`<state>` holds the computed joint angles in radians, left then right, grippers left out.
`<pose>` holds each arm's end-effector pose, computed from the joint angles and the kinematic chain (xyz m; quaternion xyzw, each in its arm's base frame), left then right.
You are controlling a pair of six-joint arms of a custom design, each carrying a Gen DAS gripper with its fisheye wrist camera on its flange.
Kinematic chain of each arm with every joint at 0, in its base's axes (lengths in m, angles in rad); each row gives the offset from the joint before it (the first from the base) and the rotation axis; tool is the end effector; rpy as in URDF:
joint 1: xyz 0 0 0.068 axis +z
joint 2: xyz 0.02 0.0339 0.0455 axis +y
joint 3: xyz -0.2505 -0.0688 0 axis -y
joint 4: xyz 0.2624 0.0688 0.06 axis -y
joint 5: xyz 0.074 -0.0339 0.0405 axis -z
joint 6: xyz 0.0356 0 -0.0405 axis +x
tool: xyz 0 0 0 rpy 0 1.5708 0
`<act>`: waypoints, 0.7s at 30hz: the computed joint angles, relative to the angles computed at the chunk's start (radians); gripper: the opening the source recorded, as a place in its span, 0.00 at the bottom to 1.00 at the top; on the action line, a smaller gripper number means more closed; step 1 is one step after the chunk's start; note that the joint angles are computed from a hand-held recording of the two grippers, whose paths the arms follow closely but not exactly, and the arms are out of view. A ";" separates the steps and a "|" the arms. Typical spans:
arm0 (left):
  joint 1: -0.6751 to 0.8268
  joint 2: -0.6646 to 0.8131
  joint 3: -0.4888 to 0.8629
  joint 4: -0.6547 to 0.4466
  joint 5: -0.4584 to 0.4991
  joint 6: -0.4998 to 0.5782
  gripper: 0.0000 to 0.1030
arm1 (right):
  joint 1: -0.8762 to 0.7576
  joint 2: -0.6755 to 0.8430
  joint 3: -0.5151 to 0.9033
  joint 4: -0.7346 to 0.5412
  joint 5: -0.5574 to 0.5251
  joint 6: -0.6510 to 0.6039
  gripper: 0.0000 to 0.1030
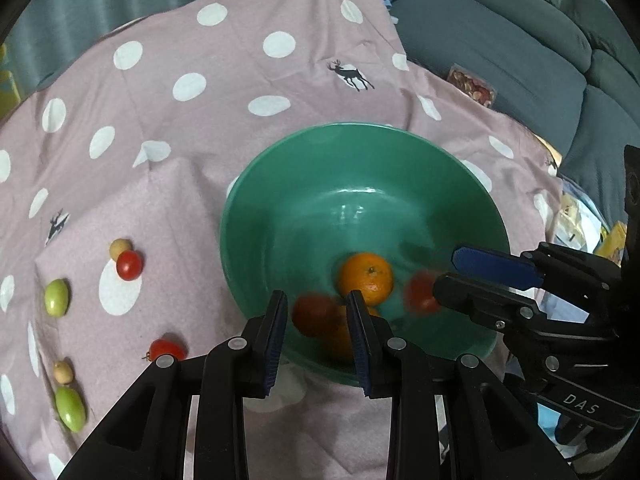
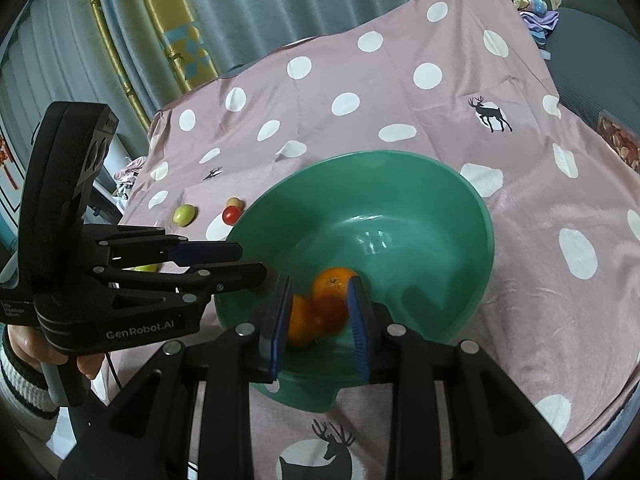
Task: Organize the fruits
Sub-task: 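Carry both tomatoes over the green bowl and open both tools, then lift both open tools away from the green bowl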
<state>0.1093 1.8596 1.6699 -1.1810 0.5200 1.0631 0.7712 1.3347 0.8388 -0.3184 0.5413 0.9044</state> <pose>0.3809 0.0240 0.2603 0.4642 0.8425 -0.1597 0.2219 0.2225 0.1907 0.2090 0.1581 0.8869 0.0982 0.4227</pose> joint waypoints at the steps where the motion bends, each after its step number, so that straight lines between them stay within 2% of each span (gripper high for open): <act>1: 0.000 -0.001 0.002 0.000 0.001 -0.001 0.30 | 0.002 0.000 0.001 -0.001 0.002 0.001 0.29; 9: 0.019 -0.027 -0.012 0.021 0.010 -0.003 0.30 | 0.013 -0.003 0.011 -0.020 0.020 0.008 0.29; 11: 0.026 -0.028 -0.012 0.027 0.008 -0.010 0.35 | 0.016 -0.003 0.015 -0.026 0.023 0.009 0.29; 13: 0.040 -0.027 -0.008 0.033 0.008 -0.020 0.48 | 0.018 -0.004 0.021 -0.032 0.026 0.009 0.30; 21: 0.103 -0.007 0.027 0.022 0.019 -0.030 0.57 | 0.042 0.000 0.052 -0.057 0.051 0.018 0.44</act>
